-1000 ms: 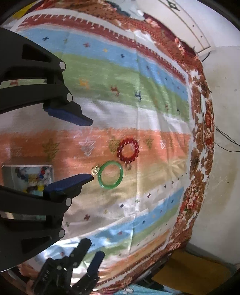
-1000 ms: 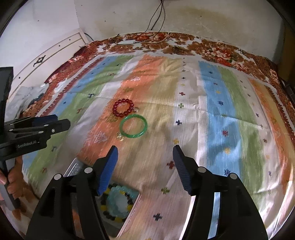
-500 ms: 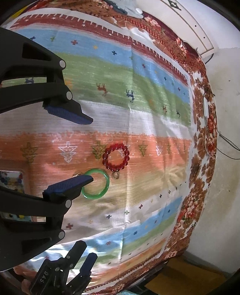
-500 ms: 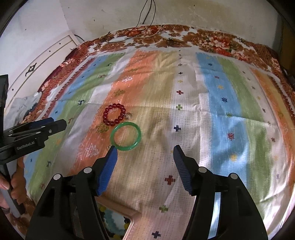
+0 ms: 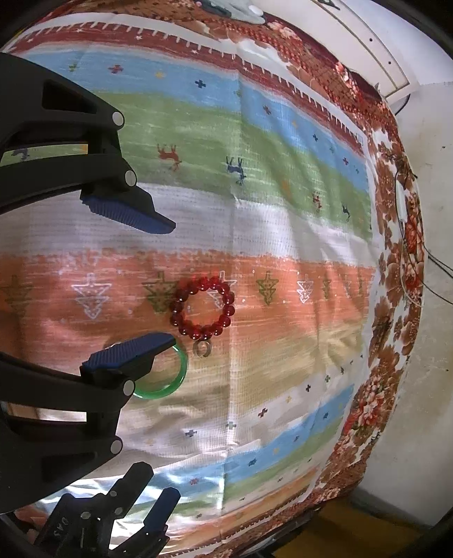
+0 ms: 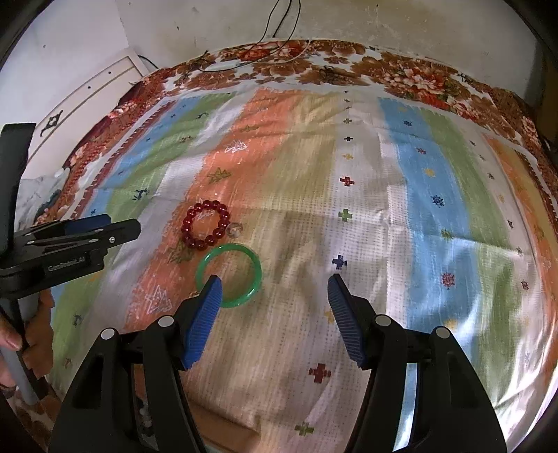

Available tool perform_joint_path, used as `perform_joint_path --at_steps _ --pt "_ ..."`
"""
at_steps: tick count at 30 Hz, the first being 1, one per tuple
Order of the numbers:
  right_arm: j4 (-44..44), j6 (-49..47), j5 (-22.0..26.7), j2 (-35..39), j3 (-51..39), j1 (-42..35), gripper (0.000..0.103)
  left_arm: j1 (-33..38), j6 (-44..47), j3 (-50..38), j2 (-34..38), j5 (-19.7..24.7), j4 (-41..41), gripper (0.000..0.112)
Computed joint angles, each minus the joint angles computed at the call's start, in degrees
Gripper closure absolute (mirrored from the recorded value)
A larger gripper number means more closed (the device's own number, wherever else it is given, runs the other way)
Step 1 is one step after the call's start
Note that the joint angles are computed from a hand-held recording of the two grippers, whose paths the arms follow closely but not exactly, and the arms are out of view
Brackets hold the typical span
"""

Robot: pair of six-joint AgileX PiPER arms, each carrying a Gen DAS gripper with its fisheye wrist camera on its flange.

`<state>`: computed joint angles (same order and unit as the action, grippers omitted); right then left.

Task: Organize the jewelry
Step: 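Move both grippers toward the red bead bracelet and green jade bangle, then grasp the green jade bangle with right gripper while left grasps red bead bracelet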

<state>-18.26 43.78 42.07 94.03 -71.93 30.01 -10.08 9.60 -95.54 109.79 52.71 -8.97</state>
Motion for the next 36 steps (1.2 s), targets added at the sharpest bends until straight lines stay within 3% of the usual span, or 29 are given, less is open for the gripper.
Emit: perform_joint_path --at_steps 25,36 --pt "12.29 -14.50 1.06 14.08 -9.89 -5.84 0.041 -1.80 -2.97 -16.53 15.40 7.05 3.33 0.052" --pt "11.87 -15.95 3.63 20.01 -15.17 -5.43 0.041 -2.07 -4.51 -24.07 21.37 10.28 4.88 0.052"
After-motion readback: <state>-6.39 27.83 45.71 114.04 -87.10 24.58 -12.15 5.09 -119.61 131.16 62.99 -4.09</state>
